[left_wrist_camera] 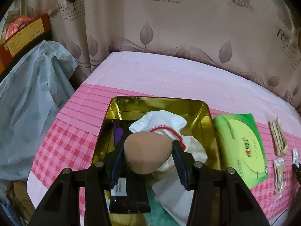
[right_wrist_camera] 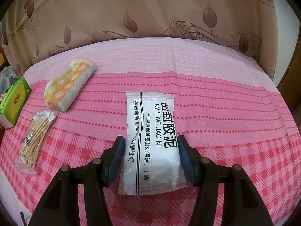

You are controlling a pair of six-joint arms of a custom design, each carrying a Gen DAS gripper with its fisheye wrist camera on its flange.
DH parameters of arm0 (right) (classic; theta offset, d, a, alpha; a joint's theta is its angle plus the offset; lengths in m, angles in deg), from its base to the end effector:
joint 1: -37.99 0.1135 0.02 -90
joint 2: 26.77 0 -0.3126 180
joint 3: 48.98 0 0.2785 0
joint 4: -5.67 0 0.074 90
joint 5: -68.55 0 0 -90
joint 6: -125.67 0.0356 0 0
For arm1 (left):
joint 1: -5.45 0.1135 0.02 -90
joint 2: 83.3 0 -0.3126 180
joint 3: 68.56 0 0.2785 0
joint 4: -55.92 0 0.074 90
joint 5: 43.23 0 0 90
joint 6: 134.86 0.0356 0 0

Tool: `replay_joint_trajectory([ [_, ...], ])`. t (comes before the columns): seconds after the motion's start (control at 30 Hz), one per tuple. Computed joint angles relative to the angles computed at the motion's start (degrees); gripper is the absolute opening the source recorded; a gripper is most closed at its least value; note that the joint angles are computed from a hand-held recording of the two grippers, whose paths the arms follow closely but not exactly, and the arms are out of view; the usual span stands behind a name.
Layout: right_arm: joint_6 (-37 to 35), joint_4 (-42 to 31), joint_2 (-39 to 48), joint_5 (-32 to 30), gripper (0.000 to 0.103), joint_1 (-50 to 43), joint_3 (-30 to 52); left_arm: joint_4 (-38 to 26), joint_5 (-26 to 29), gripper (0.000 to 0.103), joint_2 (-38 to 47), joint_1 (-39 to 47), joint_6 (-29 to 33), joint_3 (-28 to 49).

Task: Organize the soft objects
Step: 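Carry the beige sponge into the gold tin and open the left gripper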

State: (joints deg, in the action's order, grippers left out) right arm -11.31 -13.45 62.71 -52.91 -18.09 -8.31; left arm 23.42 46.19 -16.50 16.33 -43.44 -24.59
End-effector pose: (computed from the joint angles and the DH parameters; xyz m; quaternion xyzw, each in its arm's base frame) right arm 0.1492 -0.1886 0.1198 0.0232 0.9459 0.0213 0.3229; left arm 0.2119 0.0411 0.2026 -0.0802 0.9512 0.0367 0.2957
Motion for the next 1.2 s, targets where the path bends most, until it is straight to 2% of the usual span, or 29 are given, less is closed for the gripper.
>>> replay_joint_trajectory([
  [0.3,-0.1,0.5,0.5,0.1,0.055,0.0,0.1,1.9,0.6,0.053,4.1,1.7,0.7,-0.3],
  [0.47,-0.1,0.6,0.3,0.2,0.055,0.0,-0.1,0.6,1.8,0.059,4.0,3.1,1.3,0.2],
  [0.6,-0.2,0.8,0.5,0.2,0.055,0.0,-0.1,-1.3,2.4,0.059,2.1,3.9,1.9,0.6],
  [0.8,-0.1,1.1,0.6,0.2,0.055,0.1,-0.2,-6.4,3.8,0.059,-6.7,5.6,3.7,-0.1],
  [1.0,0.0,1.3,0.5,0.3,0.055,0.2,-0.4,-12.9,0.3,0.060,-19.2,6.3,5.3,-3.2],
  [1.2,-0.3,1.3,0.5,0.4,0.054,0.0,-0.2,-19.8,3.7,0.060,-31.9,16.0,11.1,-6.3],
])
